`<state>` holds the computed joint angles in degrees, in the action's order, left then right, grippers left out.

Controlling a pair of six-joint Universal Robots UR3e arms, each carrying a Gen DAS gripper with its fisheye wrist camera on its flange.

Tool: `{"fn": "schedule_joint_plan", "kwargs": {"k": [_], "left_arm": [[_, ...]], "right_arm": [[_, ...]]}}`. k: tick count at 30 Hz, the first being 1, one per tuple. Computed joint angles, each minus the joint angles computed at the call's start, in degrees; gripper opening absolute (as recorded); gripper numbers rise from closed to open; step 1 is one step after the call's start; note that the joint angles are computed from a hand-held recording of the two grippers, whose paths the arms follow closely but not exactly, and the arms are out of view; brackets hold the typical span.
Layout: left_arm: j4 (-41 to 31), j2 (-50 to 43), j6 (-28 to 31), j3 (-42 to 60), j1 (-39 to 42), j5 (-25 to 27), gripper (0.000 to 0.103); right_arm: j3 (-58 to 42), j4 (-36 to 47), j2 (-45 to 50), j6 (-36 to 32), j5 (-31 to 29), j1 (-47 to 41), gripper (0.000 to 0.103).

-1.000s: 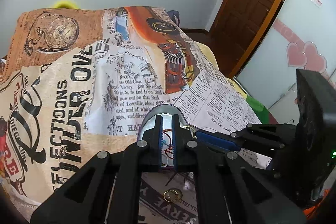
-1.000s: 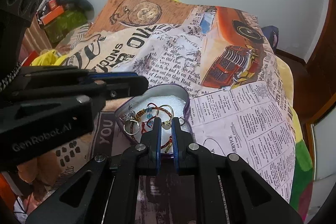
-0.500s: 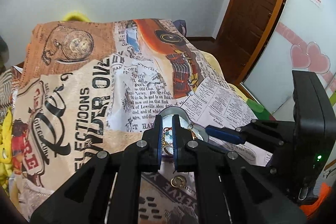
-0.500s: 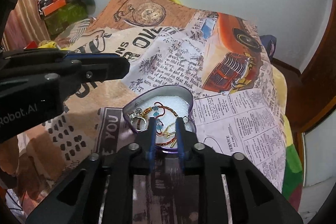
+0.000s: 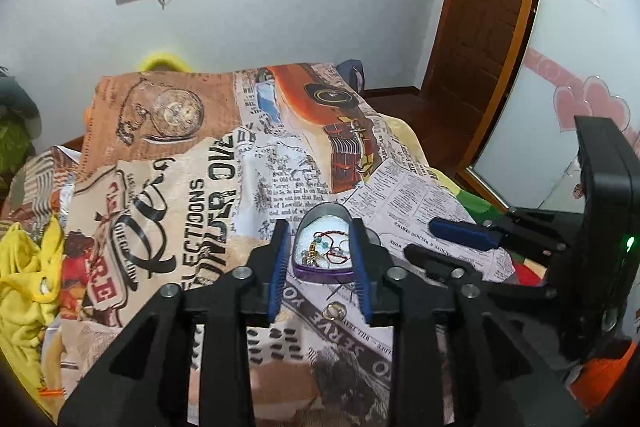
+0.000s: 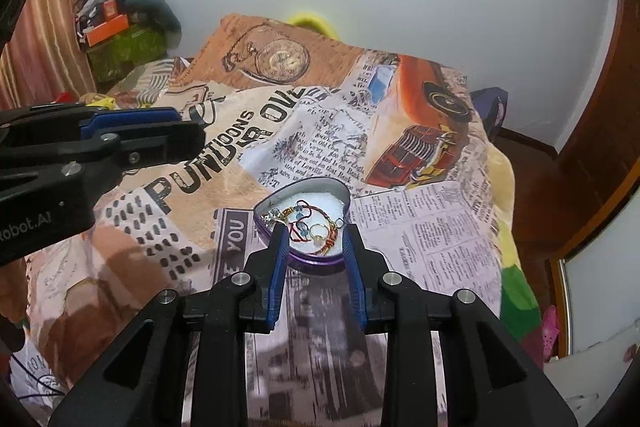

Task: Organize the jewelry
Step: 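Move both tools down to the remaining rings beside the tin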

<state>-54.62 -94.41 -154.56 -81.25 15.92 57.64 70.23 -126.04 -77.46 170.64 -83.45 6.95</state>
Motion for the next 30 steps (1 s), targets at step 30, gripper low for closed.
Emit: {"fn": "schedule_joint_plan", "kwargs": {"k": [30], "left_arm": [[7.57, -1.54, 1.81, -13.93, 0.25, 8.06, 0.035]], "right_arm": [[2.38, 3.76, 6.78, -1.13, 8.08, 0.24, 0.036]]}}
